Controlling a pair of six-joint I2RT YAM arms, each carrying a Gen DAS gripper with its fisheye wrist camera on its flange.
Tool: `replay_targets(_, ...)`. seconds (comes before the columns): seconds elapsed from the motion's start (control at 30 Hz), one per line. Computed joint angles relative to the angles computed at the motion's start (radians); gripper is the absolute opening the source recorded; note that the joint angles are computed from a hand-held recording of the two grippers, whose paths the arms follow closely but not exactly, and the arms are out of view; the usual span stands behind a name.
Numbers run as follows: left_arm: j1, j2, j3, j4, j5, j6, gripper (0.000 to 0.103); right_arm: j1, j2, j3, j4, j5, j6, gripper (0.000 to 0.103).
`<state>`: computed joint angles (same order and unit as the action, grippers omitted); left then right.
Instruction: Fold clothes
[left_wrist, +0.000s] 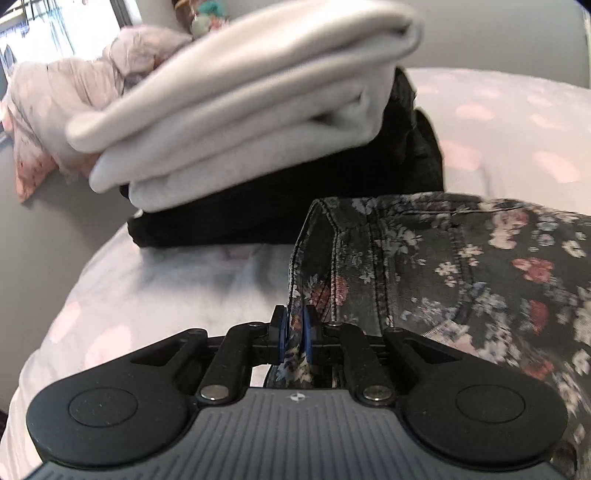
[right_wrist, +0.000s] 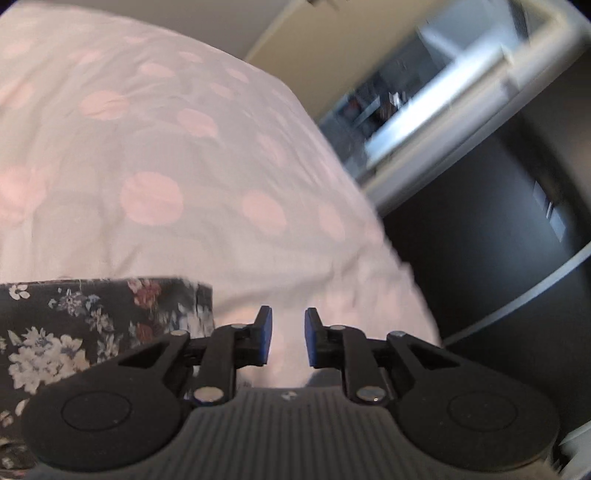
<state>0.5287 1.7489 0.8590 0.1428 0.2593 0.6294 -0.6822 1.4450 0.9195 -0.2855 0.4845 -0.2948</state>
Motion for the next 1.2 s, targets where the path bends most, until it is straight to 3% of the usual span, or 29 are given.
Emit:
replay_targets(0.13,0.064,-0.101,-0.042,-0.05,0.074,-0.029,0.014,-0.173,-0.057,0.015,-0.201,-0.265,0.18,0.02)
replay_targets(0.23,0.115,-0.185,-0.083,-0.1,0.121,-0.047,0.018,-0.311,-0.093,-0.021,-0.24,-0.477,0.271,0.024)
replay_targets(0.37,0.18,-0.299,-0.146,-0.219,0.198,-0.01,0.02,-0.414,-0.089,-0.119,-0.167,-0.686,0.384,0.025)
replay_targets(0.53,0.206,-0.474,-0.189,-0.497,0.333,0.232,0.021,-0.395,-0.083,-0.23,-0.004,-0.797,0.467,0.026)
replay_targets(0.63,0.17,-0.565,-0.187,-0.689,0.371,0.328,0.023,-0.352,-0.066,-0.239,0.055,-0.787,0.524,0.023)
replay_targets(0.67,0.149,-0.592,-0.193,-0.736,0.374,0.351,0.023,-0.327,-0.064,-0.238,0.062,-0.749,0.515,0.004)
replay_targets(0.77,0.038,-0.714,-0.253,-0.818,0.37,0.374,0.025,-0.305,-0.114,-0.264,0.079,-0.699,0.474,0.003)
replay_targets(0.83,-0.055,-0.791,-0.303,-0.844,0.366,0.375,0.034,-0.314,-0.162,-0.279,0.072,-0.68,0.418,0.003)
replay_targets(0.9,-0.153,-0.864,-0.352,-0.862,0.354,0.371,0.053,-0.339,-0.194,-0.275,0.02,-0.676,0.366,0.003)
replay_targets(1.07,-0.485,-0.994,-0.489,-0.769,0.203,0.262,0.053,-0.376,-0.23,-0.288,-0.069,-0.624,0.234,0.003)
replay_targets(1.2,-0.699,-0.948,-0.568,-0.616,0.036,0.143,0.053,-0.398,-0.229,-0.33,-0.043,-0.623,0.193,0.004)
